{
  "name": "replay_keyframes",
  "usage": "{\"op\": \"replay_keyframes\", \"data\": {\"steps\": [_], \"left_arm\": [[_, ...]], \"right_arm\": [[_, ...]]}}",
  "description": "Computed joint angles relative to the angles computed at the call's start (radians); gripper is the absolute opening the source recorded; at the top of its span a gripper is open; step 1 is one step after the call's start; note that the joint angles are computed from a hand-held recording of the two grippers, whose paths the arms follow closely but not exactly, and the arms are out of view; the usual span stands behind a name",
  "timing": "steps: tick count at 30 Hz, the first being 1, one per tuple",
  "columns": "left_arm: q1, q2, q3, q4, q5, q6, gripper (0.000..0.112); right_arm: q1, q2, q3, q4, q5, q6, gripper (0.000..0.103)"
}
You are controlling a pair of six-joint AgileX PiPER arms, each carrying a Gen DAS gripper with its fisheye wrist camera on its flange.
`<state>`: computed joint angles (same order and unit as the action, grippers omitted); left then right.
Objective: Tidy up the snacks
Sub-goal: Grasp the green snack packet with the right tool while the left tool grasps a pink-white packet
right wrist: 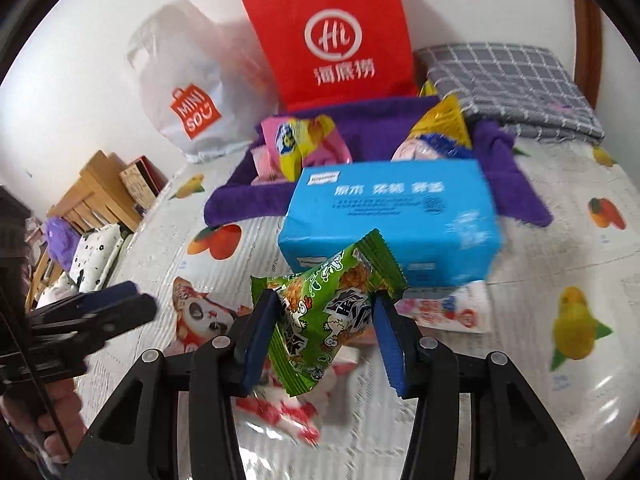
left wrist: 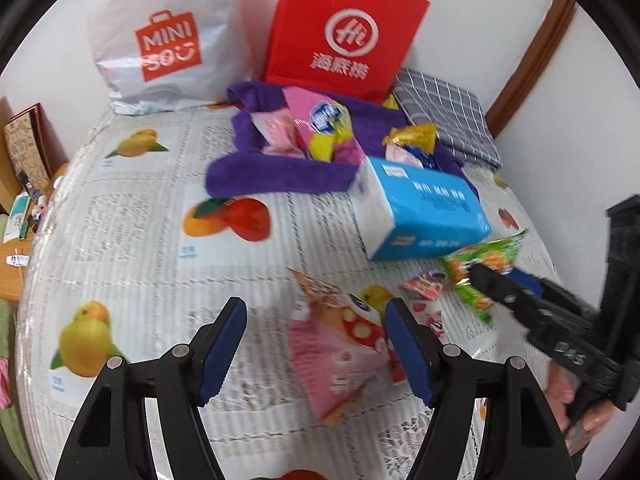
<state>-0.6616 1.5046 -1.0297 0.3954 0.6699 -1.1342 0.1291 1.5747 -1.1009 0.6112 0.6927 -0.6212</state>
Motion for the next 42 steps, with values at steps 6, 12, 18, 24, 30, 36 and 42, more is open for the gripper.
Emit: {"op": "replay_keyframes", "data": {"steps": [6,12,18,24,30,36,42], "left_arm": [[-0.019,0.118,-0.076,-0.029,0.036,-0.006,0.070],[-0.038,0.189,-0.130,-0.029,0.084,-0.024,0.053],[-0.064,0.156,-0.133,-0.001,0.114,-0.057,0.041],[-0.089,0.116,-0.131,0.025,0.140,-0.085,0.041],[-0.121,0.110,-0.154,0.035,0.163,-0.096,0.041],[-0.147,0.112,-0.191,0.038,0.179,-0.093,0.041],[-0.174,0.127,-0.258,0.059,0.224,-0.083,0.041]], "right_arm": [[-0.134,-0.062,0.065,0.016,0.018,-0.122,0.048],[-0.250,-0.083,0.112,-0.004,0.012,-0.205,0.048],[-0.338,-0.063,0.119,0.031,0.045,-0.269,0.048],[-0.352,-0.050,0.131,0.038,0.055,-0.281,0.048],[-0.335,-0.038,0.143,0.011,0.035,-0.265,0.048],[-0.334,-0.038,0.131,0.001,0.050,-0.257,0.048],[-0.341,-0.050,0.102,-0.003,0.077,-0.249,0.048]]}}
